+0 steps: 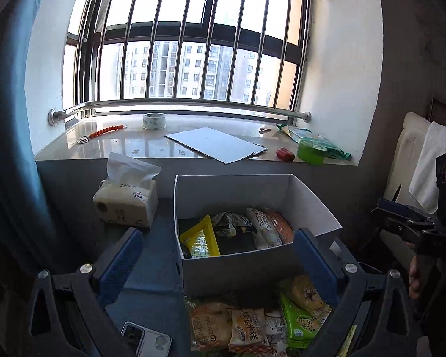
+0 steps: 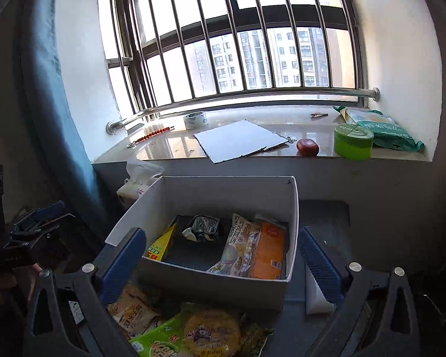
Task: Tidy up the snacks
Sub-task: 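Withdraw both grippers and move the right gripper to the potato-stick bag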
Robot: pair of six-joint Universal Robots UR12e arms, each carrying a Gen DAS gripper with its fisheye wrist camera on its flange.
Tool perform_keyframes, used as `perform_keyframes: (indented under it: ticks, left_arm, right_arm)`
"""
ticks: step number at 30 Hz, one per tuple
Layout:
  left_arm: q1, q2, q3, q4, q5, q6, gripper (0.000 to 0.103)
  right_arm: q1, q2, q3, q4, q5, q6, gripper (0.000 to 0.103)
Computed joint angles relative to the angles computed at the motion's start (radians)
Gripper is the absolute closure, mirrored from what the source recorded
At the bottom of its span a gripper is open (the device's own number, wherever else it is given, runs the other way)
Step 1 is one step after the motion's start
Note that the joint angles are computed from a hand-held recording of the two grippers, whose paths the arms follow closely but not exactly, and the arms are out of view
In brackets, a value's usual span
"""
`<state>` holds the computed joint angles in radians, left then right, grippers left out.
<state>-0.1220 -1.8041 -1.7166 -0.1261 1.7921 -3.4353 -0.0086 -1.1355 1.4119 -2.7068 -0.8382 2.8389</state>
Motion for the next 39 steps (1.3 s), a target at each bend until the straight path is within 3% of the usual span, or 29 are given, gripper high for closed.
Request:
perform_keyframes:
  ticks: [2, 5, 8, 10, 12, 14, 18, 24, 29, 33, 39]
  left_arm:
    - [-0.022, 0.031, -0.067, 0.062, -0.013, 0.005, 0.000]
    - [-0.070, 0.058, -0.142, 0.103, 0.060, -0.031, 0.000]
    - [-0.100, 0.078, -0.206, 0.141, 0.055, -0.070, 0.000]
    - [-0.111, 0.089, -0.221, 0.128, 0.042, -0.066, 0.000]
    - [-0.125, 0.094, -0.225, 0.121, 0.073, -0.076, 0.000]
    - [-0.129, 0.100, -0.229, 0.132, 0.066, -0.082, 0.000]
    - [-0.139, 0.096, -0.231, 0.165, 0.058, -0.101, 0.000]
    - [-0.166, 0.090, -0.224, 0.168, 0.084, -0.081, 0.000]
    - [-0.178, 0.092, -0.230, 0.149, 0.091, -0.080, 0.000]
    - [-0.184, 0.086, -0.228, 0.123, 0.104, -0.082, 0.000]
    - [-0.185, 0.080, -0.224, 0.109, 0.088, -0.082, 0.000]
  right_arm:
    - [-0.025, -0.048, 0.089, -0.024, 0.044, -0.034, 0.000]
    - [-0.063, -0.109, 0.212, -0.071, 0.098, -0.078, 0.000]
    - [-0.103, -0.152, 0.313, -0.124, 0.137, -0.073, 0.000]
    - [-0.123, -0.172, 0.360, -0.139, 0.125, -0.023, 0.000]
    - [-0.141, -0.185, 0.391, -0.120, 0.121, 0.011, 0.000]
    - [-0.155, -0.199, 0.404, -0.043, 0.125, -0.040, 0.000]
    - [-0.172, -0.214, 0.427, -0.027, 0.116, -0.042, 0.000]
    - [-0.168, -0.220, 0.440, -0.043, 0.107, -0.053, 0.000]
    - [-0.150, -0.210, 0.428, 0.032, 0.086, -0.098, 0.000]
    - [-0.141, -0.194, 0.419, 0.066, 0.113, -0.119, 0.000]
    - [-0.088, -0.153, 0.358, 0.116, 0.016, -0.220, 0.000]
